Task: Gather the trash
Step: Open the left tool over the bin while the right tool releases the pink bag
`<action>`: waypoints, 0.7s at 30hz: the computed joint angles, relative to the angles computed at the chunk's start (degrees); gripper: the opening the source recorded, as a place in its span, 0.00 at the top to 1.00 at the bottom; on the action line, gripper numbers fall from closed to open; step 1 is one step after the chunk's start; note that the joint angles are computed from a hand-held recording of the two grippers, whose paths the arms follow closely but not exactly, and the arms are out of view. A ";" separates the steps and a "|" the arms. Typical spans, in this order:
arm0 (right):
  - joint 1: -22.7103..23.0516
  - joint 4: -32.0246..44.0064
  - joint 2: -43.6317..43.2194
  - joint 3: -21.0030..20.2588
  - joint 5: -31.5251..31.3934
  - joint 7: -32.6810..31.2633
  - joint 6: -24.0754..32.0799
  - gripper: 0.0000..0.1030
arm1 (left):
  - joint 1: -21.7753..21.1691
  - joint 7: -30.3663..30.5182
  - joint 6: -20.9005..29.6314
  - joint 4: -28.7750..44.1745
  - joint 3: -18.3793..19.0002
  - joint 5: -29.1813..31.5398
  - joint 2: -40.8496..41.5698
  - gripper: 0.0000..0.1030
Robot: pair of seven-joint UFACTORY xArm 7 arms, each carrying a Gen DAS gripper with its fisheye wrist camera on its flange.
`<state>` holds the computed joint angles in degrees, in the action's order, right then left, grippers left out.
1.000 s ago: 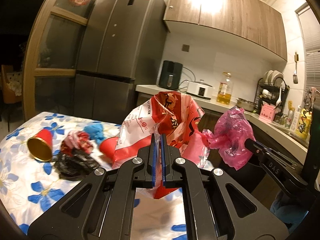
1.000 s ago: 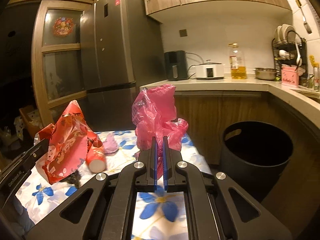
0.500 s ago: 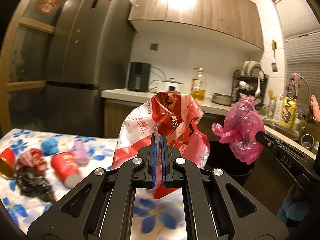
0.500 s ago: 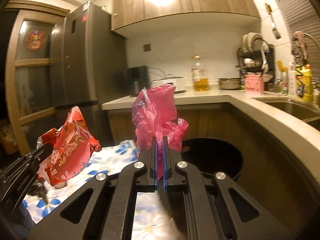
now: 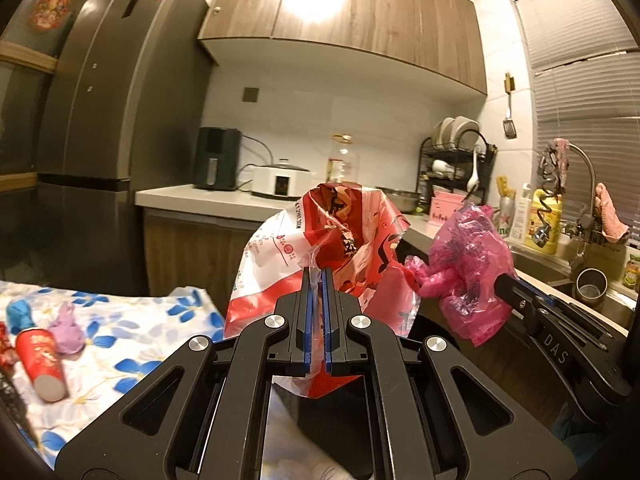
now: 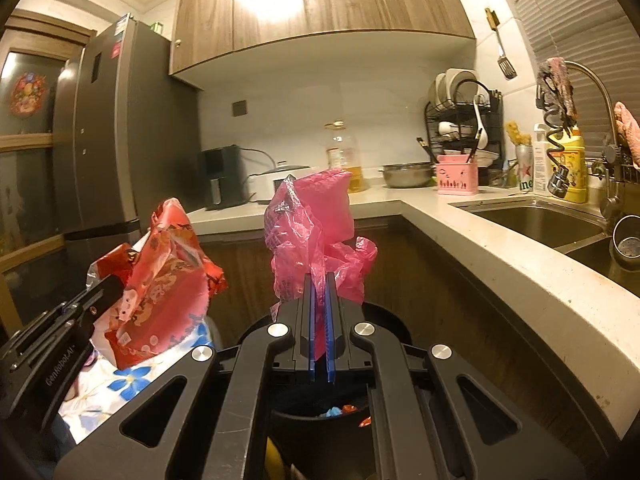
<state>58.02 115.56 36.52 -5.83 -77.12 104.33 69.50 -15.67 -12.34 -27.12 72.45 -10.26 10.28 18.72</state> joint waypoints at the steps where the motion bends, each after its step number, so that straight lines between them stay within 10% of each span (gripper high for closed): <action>1: -0.22 -0.52 -0.28 -0.11 -0.02 0.45 -0.17 0.95 | -0.26 0.16 0.22 0.70 -0.03 -0.04 0.57 0.96; 21: -2.48 -1.76 -0.20 0.18 0.15 0.81 -0.24 0.95 | -0.89 0.22 3.04 13.00 -2.88 2.71 11.15 0.96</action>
